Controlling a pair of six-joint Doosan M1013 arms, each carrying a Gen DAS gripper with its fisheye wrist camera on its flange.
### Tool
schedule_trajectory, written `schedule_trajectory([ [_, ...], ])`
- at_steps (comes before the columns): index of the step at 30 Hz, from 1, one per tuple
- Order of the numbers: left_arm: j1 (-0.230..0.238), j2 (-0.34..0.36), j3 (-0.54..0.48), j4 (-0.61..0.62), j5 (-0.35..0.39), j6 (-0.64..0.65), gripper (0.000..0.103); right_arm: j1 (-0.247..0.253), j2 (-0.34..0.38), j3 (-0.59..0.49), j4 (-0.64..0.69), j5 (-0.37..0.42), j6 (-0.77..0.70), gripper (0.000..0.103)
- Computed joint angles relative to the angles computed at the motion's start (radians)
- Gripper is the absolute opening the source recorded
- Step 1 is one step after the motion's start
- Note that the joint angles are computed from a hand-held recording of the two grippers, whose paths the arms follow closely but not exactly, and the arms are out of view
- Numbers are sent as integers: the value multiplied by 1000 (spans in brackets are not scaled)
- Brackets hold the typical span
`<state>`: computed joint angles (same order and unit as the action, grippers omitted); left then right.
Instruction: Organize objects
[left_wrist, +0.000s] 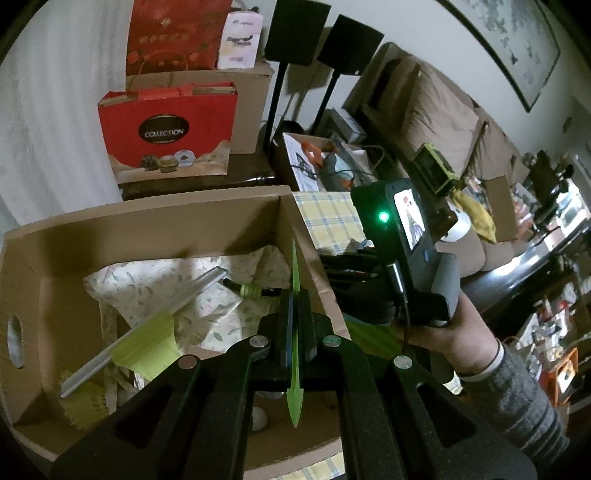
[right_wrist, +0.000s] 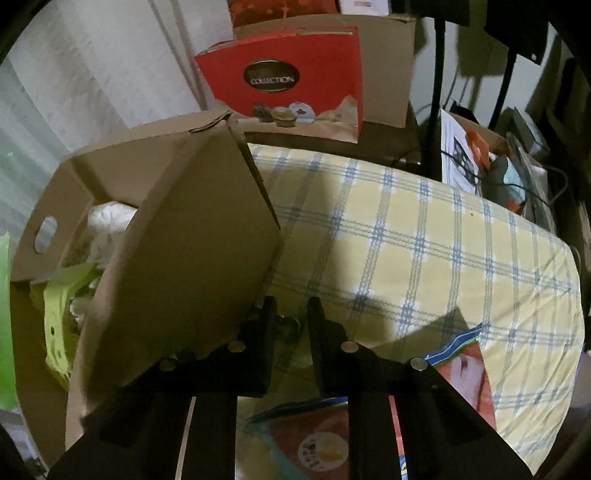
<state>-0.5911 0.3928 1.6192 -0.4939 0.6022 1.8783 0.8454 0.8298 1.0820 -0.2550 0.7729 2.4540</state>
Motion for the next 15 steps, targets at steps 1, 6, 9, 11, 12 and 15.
schedule_trajectory([
  [1,0,0,0,-1,1,0,2,2,1,-2,-7,8,-13,17],
  [6,0,2,3,-3,2,0,2,16,8,-18,-79,75,-17,23],
  [9,-1,1,7,-6,1,-1,2,26,13,-27,-132,126,-11,24],
  [11,-1,0,6,-9,4,1,2,33,18,-39,-169,182,-9,24],
  [12,-1,-1,7,-12,4,3,2,33,16,-38,-181,203,-4,24],
  [15,-4,-3,6,-10,4,7,2,26,-1,-7,-192,217,32,22],
])
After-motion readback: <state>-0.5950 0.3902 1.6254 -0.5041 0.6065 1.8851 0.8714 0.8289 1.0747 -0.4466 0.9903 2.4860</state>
